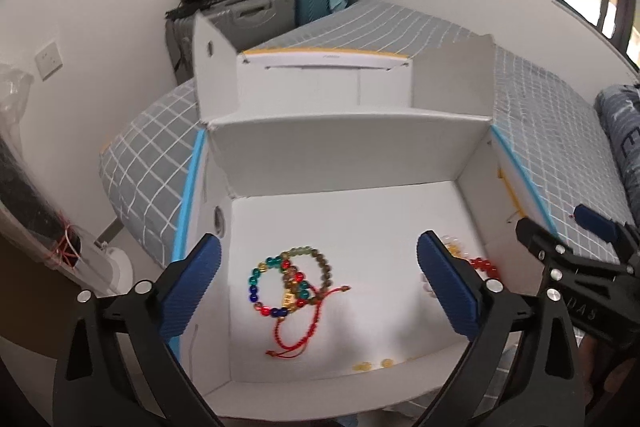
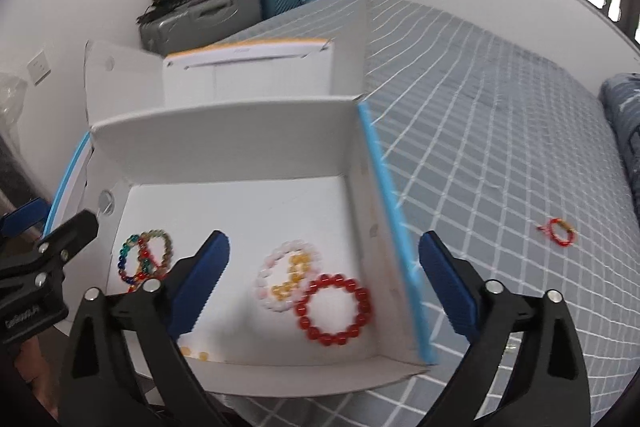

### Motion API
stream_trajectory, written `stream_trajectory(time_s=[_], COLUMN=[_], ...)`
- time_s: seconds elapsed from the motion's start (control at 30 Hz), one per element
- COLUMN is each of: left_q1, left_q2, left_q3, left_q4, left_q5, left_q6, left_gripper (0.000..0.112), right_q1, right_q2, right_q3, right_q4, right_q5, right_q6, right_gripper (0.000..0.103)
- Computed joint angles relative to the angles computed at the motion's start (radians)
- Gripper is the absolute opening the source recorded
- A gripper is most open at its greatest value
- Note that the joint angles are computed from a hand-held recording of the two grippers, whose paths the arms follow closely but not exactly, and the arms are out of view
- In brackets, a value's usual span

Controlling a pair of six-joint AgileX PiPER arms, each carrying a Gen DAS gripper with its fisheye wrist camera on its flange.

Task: Organize jewelry
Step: 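Move both tools back over the pearls and red cord bracelet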

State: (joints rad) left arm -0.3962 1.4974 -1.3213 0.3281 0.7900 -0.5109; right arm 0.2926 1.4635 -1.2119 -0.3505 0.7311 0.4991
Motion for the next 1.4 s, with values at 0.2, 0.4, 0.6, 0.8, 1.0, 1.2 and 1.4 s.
stream_trajectory(time_s=[0.2, 0.4, 0.6, 0.8, 1.0, 1.2, 1.4], left_q1=[-0.109, -0.250, -0.404, -0.525, -0.597, -0.624, -0.624], left_q2=[0.017, 0.060, 0.178, 0.370, 0.622, 0.778, 0.838], left_q3=[-0.056, -0.139, -0.311, -0.555, -0.872, -1.005, -0.973], left_q4=[0.022, 0.057, 0.075, 0.067, -0.007, -0.065, -0.137], left_q5=[0.041, 0.080, 0.140, 0.218, 0.325, 0.345, 0.259], left_q6=[-0.016, -0.074, -0.094, -0.079, 0.006, 0.027, 0.031], left_gripper=[0.097, 0.097, 0.097, 0.097, 0.097, 0.097, 0.097], right_q1=[-0.122, -0.289, -0.550, -0.813, -0.979, -1.023, -1.014], right_q2=[-0.077, -0.144, -0.155, -0.063, 0.101, 0.318, 0.505], right_q3=[0.022, 0.048, 0.057, 0.020, -0.058, -0.177, -0.317], right_q4=[0.021, 0.098, 0.273, 0.455, 0.558, 0.563, 0.533], right_q5=[0.022, 0.027, 0.007, -0.011, -0.038, -0.075, -0.069], right_q6=[-0.078, -0.221, -0.461, -0.702, -0.874, -0.928, -0.921], right_gripper=[0.095, 0.095, 0.095, 0.095, 0.095, 0.095, 0.095])
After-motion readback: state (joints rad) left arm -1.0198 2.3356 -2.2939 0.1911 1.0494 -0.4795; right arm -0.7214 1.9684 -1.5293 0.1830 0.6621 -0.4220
